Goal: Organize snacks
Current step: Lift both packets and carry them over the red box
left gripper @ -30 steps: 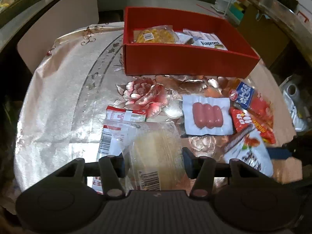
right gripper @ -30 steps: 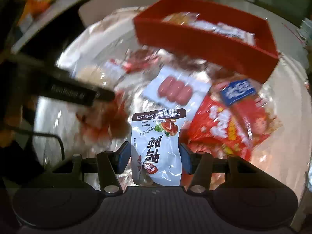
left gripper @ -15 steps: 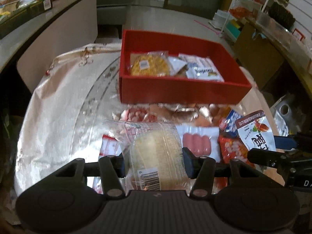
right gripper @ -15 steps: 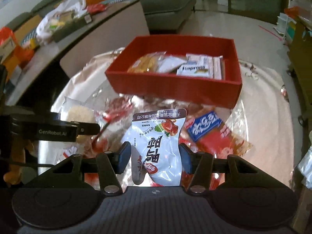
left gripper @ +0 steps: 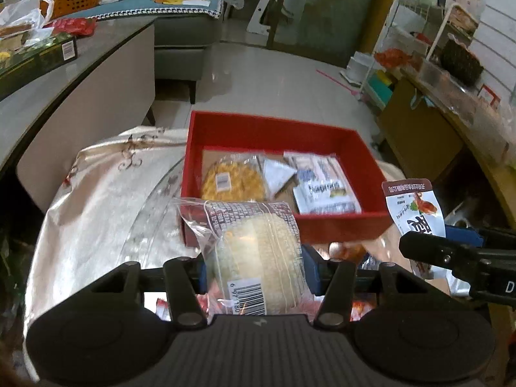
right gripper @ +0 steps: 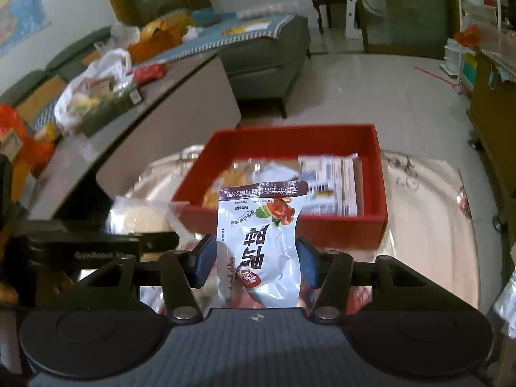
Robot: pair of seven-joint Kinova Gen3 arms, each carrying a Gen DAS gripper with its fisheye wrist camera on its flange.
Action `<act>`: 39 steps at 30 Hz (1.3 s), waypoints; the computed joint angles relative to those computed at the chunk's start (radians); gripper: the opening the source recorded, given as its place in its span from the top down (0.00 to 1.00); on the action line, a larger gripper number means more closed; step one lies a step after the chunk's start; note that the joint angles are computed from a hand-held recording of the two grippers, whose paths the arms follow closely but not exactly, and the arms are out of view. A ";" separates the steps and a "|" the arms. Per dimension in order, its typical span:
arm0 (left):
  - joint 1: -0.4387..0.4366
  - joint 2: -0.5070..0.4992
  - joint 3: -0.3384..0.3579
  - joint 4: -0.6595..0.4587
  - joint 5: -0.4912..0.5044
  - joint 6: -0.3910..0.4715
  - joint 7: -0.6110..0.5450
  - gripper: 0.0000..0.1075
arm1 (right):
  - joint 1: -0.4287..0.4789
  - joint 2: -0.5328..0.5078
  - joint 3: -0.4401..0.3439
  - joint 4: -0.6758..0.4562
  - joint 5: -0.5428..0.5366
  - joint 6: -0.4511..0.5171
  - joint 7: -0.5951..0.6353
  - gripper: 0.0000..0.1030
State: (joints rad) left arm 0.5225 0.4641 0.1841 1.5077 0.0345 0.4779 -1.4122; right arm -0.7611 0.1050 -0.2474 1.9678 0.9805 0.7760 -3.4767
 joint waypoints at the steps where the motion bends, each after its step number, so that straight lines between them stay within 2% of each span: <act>1: 0.004 0.007 -0.005 -0.012 -0.002 0.001 0.006 0.57 | 0.005 0.000 0.005 0.000 0.006 -0.004 -0.002 0.41; 15: 0.056 0.110 -0.049 -0.183 -0.050 0.040 0.063 0.57 | 0.075 0.039 0.068 -0.026 0.057 -0.089 0.000 0.41; 24: 0.097 0.194 -0.085 -0.312 -0.092 0.090 0.105 0.58 | 0.112 0.088 0.122 -0.053 0.049 -0.158 0.035 0.40; 29: 0.104 0.246 -0.088 -0.387 -0.102 0.131 0.108 0.59 | 0.131 0.118 0.154 -0.063 0.014 -0.196 0.073 0.40; 32: 0.127 0.273 -0.107 -0.423 -0.124 0.151 0.120 0.61 | 0.142 0.145 0.169 -0.082 -0.039 -0.211 0.139 0.40; 39: 0.127 0.307 -0.101 -0.476 -0.122 0.182 0.120 0.61 | 0.144 0.185 0.222 -0.101 -0.128 -0.254 0.238 0.40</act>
State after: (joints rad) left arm 0.6496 0.7708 0.0831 1.0314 -0.0879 0.6598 -1.2921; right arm -0.6168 0.2904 -0.0257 1.8669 0.8524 0.5223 -3.2390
